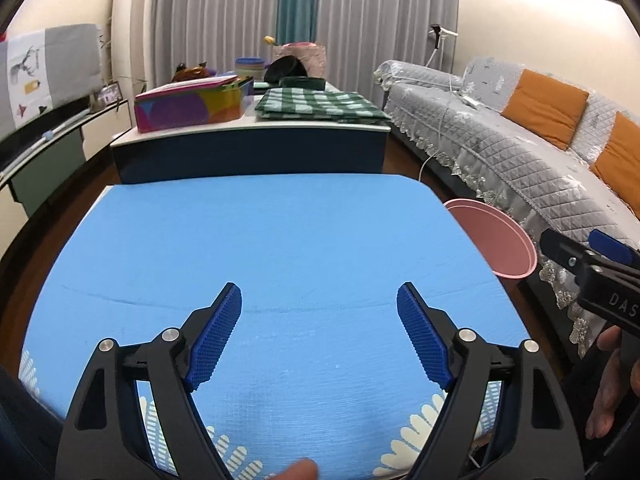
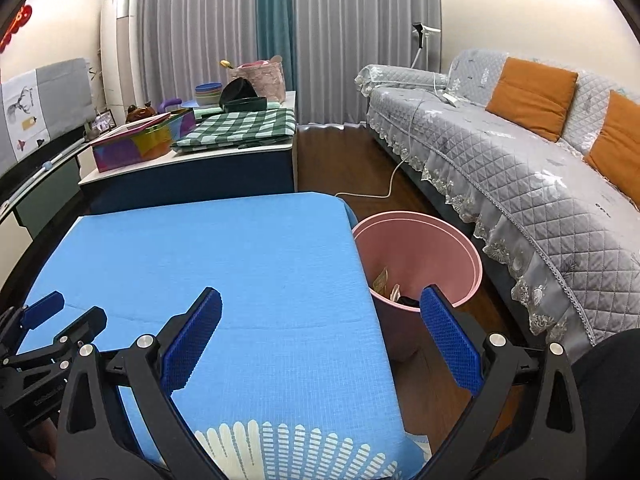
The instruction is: Collect trash
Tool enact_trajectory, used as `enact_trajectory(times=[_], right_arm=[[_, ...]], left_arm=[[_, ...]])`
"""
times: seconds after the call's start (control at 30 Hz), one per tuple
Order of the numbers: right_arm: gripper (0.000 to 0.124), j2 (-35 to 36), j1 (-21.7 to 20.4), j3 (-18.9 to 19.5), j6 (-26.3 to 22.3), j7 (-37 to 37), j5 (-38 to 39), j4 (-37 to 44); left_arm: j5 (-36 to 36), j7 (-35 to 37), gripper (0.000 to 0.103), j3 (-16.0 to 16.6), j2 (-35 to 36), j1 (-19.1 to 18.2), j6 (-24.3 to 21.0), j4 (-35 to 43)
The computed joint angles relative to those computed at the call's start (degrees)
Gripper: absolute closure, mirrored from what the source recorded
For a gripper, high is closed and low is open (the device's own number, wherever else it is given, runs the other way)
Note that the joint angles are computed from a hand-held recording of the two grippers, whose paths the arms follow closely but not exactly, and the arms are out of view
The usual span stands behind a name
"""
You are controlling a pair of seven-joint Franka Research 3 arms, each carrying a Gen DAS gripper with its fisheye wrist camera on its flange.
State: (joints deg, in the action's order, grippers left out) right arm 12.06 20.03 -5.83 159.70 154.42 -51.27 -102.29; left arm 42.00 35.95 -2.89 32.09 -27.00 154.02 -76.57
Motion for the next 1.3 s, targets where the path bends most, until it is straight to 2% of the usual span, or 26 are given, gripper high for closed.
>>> enact_trajectory(times=[0.23, 0.57, 1.3], right_arm=[[0.026, 0.59, 0.25, -0.19, -1.04, 0.31, 0.61, 0.51], [0.026, 0.83, 0.85, -0.41, -1.18, 1.57, -1.72, 0.81], [0.026, 1.43, 1.08, -0.53, -1.38, -0.43, 0.18, 1.4]], left_arm=[[1.56, -3.15, 0.022, 0.92, -0.26, -0.9, -1.28, 0.03], [0.79, -2.85, 0.02, 0.03, -0.16, -0.27, -1.3, -0.11], [0.55, -3.35, 0.02, -0.03, 0.03, -0.3, -1.98, 0.22]])
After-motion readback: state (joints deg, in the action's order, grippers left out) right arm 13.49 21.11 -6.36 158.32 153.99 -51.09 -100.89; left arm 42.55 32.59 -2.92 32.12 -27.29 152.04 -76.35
